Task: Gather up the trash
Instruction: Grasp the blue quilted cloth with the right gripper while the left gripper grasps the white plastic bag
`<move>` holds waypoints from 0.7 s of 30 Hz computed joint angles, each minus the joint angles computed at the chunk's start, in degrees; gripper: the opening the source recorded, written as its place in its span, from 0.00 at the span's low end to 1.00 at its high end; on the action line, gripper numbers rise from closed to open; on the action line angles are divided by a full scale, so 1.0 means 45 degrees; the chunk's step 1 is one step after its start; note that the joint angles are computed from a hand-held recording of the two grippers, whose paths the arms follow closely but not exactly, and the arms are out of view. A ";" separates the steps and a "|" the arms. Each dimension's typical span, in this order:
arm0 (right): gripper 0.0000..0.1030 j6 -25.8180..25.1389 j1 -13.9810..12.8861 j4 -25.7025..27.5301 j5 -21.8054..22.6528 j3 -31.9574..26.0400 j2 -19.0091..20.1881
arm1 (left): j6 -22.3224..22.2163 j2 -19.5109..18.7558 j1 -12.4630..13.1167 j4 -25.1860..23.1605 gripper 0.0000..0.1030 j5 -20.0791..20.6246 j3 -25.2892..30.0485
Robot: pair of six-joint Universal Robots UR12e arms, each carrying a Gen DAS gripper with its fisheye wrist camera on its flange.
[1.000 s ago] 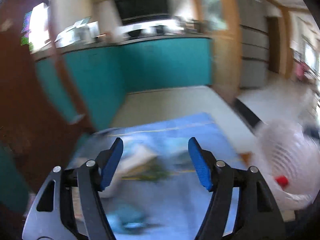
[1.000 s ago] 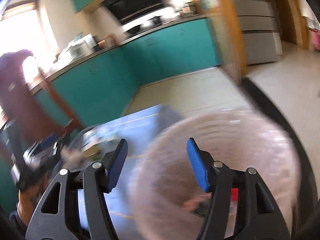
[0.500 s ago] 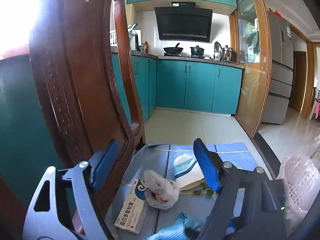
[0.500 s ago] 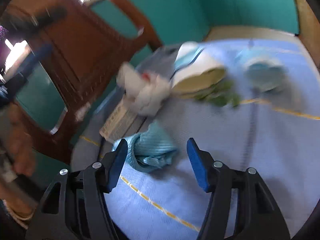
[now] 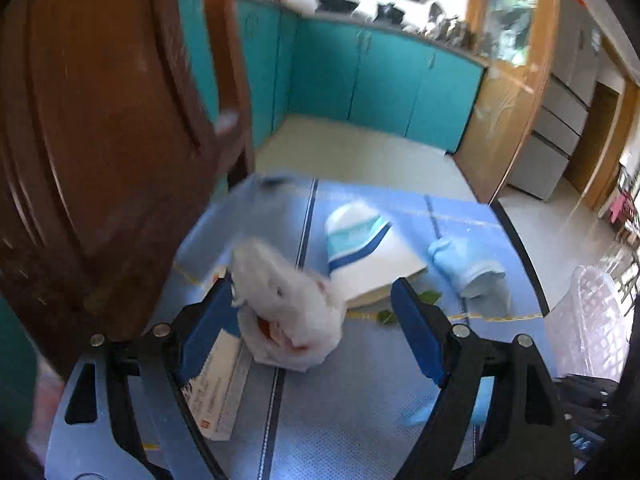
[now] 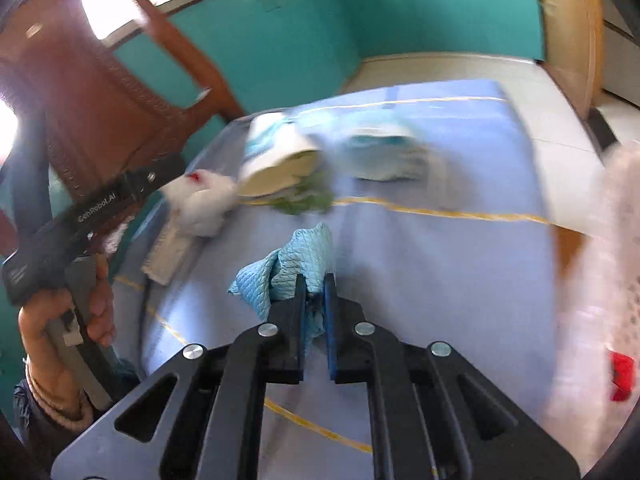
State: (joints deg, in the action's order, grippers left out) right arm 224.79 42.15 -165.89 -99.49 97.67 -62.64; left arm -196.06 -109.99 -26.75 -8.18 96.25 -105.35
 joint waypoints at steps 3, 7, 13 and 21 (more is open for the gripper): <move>0.32 0.0089 0.0033 0.0389 -0.0524 0.0284 -0.0318 | -0.0542 -0.0017 0.0178 -0.1021 0.79 -0.0381 0.0128; 0.62 -0.0403 0.0137 -0.0298 -0.1065 0.0391 -0.0322 | -0.0899 0.0051 0.0354 -0.1339 0.76 -0.1045 0.0036; 0.63 -0.1964 0.0396 0.0870 -0.1375 -0.0700 0.0399 | 0.0078 -0.0244 0.0036 -0.1751 0.54 -0.0305 0.0315; 0.63 -0.2661 0.0563 0.1631 -0.2033 -0.1253 0.0837 | 0.1236 -0.0084 0.0203 -0.1083 0.30 -0.2120 -0.0031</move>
